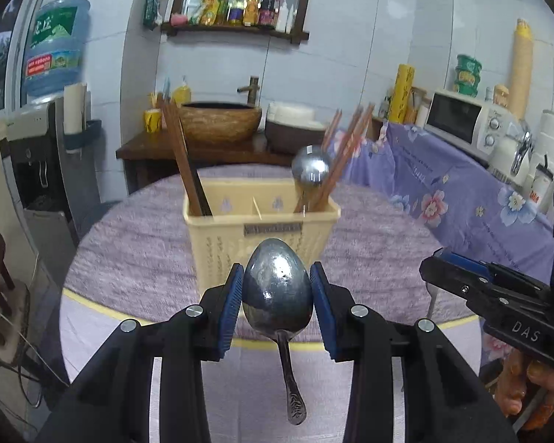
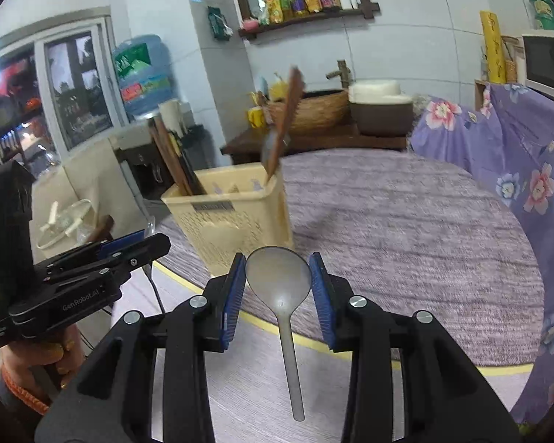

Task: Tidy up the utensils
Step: 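Carry both spoons above the beige holder, then lower both spoons into the holder and open both tools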

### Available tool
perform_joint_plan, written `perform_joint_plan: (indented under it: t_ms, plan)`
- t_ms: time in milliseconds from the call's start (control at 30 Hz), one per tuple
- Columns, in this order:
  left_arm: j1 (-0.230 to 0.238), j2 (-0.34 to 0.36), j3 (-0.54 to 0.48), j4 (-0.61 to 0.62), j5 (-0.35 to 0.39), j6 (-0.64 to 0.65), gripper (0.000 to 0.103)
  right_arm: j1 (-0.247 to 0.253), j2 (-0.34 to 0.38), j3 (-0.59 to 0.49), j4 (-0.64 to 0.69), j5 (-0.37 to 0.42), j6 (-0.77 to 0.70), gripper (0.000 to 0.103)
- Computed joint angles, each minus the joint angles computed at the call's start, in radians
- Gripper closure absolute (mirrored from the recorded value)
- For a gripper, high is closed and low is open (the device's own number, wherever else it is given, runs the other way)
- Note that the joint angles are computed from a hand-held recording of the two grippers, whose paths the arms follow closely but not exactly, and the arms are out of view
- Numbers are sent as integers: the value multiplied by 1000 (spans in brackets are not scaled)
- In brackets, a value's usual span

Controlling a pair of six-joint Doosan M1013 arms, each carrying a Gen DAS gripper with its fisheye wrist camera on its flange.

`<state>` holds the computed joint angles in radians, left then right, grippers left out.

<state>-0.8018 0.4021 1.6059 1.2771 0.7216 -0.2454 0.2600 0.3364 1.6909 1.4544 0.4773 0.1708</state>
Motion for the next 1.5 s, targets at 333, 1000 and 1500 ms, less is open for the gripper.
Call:
perform_joint_plan:
  t_ms: [333, 1000, 1500]
  plan:
    - [32, -14, -90, 306, 190, -139, 66, 53, 40, -183, 349, 10, -269, 67]
    - [51, 48, -37, 327, 214, -294, 66, 119, 118, -172, 440, -188, -456, 67]
    - [59, 42, -2, 254, 132, -251, 65, 124, 143, -168, 63, -224, -157, 65]
